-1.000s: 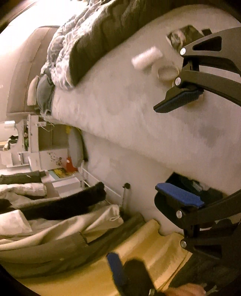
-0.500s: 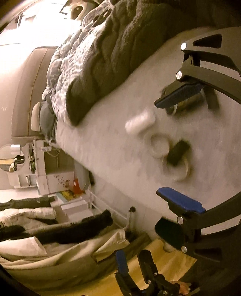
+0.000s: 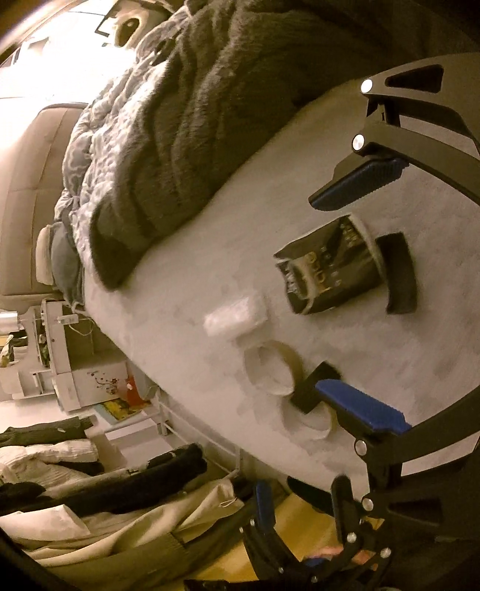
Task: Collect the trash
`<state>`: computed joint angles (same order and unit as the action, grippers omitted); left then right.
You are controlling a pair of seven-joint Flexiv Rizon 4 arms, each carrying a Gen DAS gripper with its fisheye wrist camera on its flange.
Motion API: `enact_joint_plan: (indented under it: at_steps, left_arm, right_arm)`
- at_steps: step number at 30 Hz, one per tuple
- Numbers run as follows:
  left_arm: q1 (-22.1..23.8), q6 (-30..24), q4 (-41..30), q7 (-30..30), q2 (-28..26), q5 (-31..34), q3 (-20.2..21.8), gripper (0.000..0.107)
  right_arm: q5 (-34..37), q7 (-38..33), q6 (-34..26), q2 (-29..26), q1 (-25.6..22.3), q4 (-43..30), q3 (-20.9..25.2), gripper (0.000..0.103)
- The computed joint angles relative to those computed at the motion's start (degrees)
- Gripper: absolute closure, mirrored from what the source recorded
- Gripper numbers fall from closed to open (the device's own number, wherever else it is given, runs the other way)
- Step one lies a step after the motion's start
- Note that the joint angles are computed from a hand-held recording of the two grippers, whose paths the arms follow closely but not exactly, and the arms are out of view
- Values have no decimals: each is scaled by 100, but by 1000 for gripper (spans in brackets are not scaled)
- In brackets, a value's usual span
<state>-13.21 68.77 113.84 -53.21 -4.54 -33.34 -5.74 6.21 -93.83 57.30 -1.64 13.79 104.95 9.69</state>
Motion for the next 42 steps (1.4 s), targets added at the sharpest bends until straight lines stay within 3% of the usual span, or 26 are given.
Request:
enact_joint_plan:
  at_steps: [4,9,11,15,21,26,29,32,38,42]
  left_arm:
    - [-11,-71,-206,-417,-259,606,17,21]
    - [28,-142,-304,-604,-411,754,-40,24]
    - [28,-117,-314,-641,-441,825,-53,27]
    - [15,-248,-445,-905,-554,1156,-2,44]
    - [55,-298,-536,-1083,-609,1391,-3,56]
    - [34,-266,-548,-1140,-603,1559,7,58]
    - [36,-274,-560,-1133,-581,1648,13,58]
    - [59,-308,-570,-1127,-570,1646,15,58]
    - [116,-356,-508,-913,-504,1494,-4,59]
    - [148,-422,-457,-713,-464,1329,-17,59]
  right_arm:
    - [621,-470,-132,39,-43,-69,13,9]
    - [685,-715,-95,67,-64,-21,-25,9]
    - [670,-741,-99,46,-78,-16,-41,9]
    - [428,-655,-51,-19,-101,41,-60,9]
    - [704,-915,-99,-45,-126,-56,-24,9]
    - [473,-800,-78,-91,-101,-23,-23,9]
    - [695,-1130,-169,-81,-83,-90,35,10]
    - [1144,-1721,-419,-50,-43,-242,94,32]
    - [1354,-2347,-797,-44,72,-355,135,45]
    - [1300,-2400,-793,-74,122,-343,138,52]
